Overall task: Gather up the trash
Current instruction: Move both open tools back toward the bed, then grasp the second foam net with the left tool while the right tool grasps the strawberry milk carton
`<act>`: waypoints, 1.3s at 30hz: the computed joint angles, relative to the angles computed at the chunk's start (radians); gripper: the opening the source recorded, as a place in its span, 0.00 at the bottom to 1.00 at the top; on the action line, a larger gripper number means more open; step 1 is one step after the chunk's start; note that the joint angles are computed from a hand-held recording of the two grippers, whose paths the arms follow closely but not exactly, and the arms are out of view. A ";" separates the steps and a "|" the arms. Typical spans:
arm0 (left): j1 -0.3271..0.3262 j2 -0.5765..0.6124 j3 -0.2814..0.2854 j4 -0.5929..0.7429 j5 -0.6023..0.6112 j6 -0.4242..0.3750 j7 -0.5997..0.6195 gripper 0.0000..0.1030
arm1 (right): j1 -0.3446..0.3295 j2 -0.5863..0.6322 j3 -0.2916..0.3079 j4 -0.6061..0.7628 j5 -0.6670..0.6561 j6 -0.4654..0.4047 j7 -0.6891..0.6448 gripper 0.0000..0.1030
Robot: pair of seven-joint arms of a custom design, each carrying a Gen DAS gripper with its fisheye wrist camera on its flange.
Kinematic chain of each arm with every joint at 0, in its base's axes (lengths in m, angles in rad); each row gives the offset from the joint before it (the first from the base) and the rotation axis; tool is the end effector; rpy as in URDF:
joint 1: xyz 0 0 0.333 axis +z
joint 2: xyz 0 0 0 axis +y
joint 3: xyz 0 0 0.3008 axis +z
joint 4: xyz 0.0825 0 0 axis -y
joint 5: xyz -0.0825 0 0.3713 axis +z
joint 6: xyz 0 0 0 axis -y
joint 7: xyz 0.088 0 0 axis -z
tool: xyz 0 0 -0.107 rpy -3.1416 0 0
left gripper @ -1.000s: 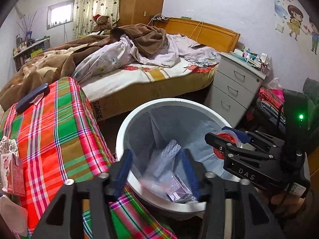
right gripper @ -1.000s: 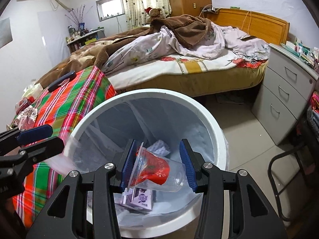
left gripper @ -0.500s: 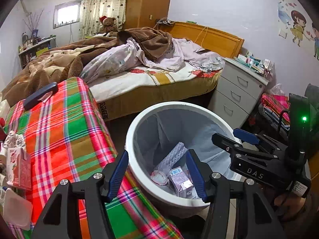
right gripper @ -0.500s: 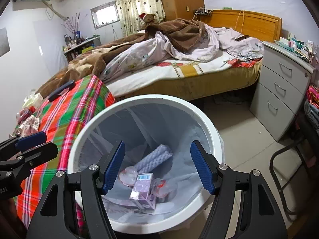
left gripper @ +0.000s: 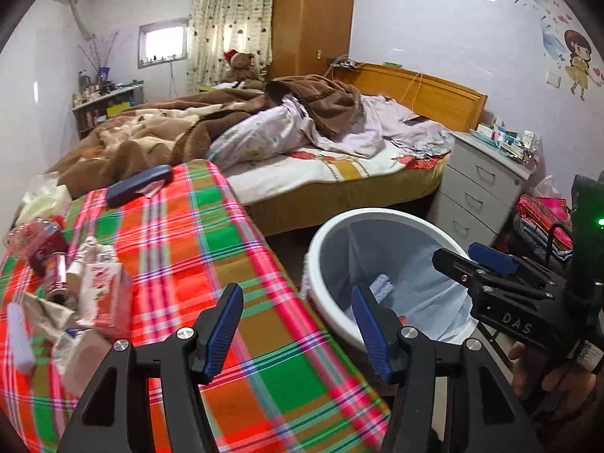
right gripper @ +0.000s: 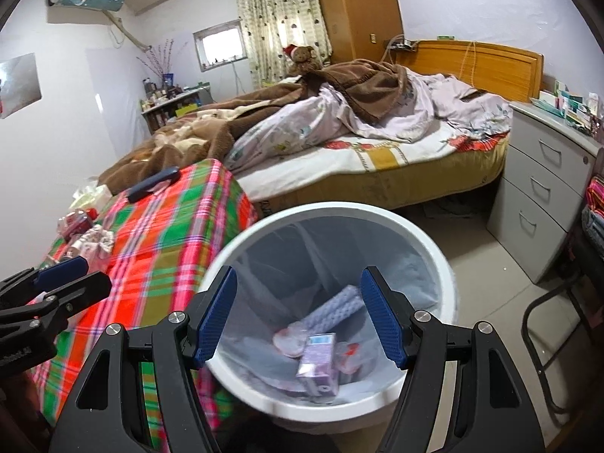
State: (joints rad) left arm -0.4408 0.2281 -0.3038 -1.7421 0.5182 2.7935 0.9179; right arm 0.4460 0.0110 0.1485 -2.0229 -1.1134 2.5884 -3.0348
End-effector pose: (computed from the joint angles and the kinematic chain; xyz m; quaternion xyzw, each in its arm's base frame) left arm 0.4797 -0.4483 0.5329 -0.4756 0.7709 -0.3823 0.1826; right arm 0.4724 0.3393 0.4870 -0.5429 0.7067 -0.2858 0.3523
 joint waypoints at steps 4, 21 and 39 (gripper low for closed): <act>0.016 -0.067 0.014 -0.078 0.017 0.026 -0.032 0.58 | 0.016 0.028 0.008 0.038 -0.011 -0.002 -0.001 0.68; 0.143 -0.306 0.055 -0.347 0.098 0.087 -0.210 0.58 | 0.112 0.185 -0.014 0.233 0.002 0.062 -0.107 0.68; 0.274 -0.409 0.125 -0.492 0.054 0.087 -0.252 0.58 | 0.207 0.422 -0.057 0.533 0.271 0.094 -0.424 0.68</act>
State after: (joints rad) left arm -0.1672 -0.1806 -0.1786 -2.2344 0.5724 2.8802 0.6658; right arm 0.6535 0.4328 0.0911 -1.4898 -0.8424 2.6827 -3.4584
